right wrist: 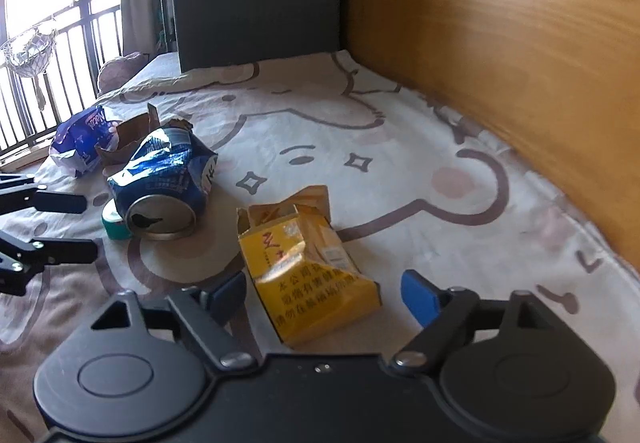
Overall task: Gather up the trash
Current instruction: 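Grasp the teal bottle cap with the left tool while the right grasps the yellow cigarette box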
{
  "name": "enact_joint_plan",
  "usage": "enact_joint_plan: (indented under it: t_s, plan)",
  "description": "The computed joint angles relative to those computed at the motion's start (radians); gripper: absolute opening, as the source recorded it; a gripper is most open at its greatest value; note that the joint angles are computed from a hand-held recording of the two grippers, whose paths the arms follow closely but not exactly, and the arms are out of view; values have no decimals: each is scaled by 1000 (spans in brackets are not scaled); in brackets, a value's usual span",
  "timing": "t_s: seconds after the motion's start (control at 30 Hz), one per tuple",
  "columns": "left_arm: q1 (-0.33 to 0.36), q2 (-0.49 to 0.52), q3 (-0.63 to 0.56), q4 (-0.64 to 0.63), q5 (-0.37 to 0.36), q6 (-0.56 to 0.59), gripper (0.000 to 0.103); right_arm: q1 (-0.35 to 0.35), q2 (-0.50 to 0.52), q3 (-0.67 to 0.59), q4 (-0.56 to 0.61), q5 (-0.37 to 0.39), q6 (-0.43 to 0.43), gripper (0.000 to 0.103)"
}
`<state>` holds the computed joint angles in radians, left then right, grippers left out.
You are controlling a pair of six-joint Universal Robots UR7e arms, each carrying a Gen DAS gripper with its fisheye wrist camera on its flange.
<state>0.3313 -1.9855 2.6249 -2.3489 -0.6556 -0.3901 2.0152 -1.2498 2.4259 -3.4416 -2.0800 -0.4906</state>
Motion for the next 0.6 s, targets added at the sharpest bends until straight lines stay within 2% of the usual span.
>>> enact_joint_plan:
  t_s: [0.07, 0.33, 0.47, 0.53, 0.6]
  plan:
    - [26, 34, -2, -55, -6, 44, 64, -4, 17, -11, 11, -1, 1, 72]
    - [94, 98, -15, -159, -23, 72, 61, 18, 72, -17, -61, -45, -13, 68]
    - [116, 152, -32, -194, -14, 90, 59, 42, 90, -12, -85, -83, 13, 66]
    - [113, 175, -41, -191, -4, 88, 52, 58, 106, -12, -102, -111, 30, 66]
    - [106, 186, -44, -181, 1, 64, 50, 73, 129, -14, -131, -142, 43, 65]
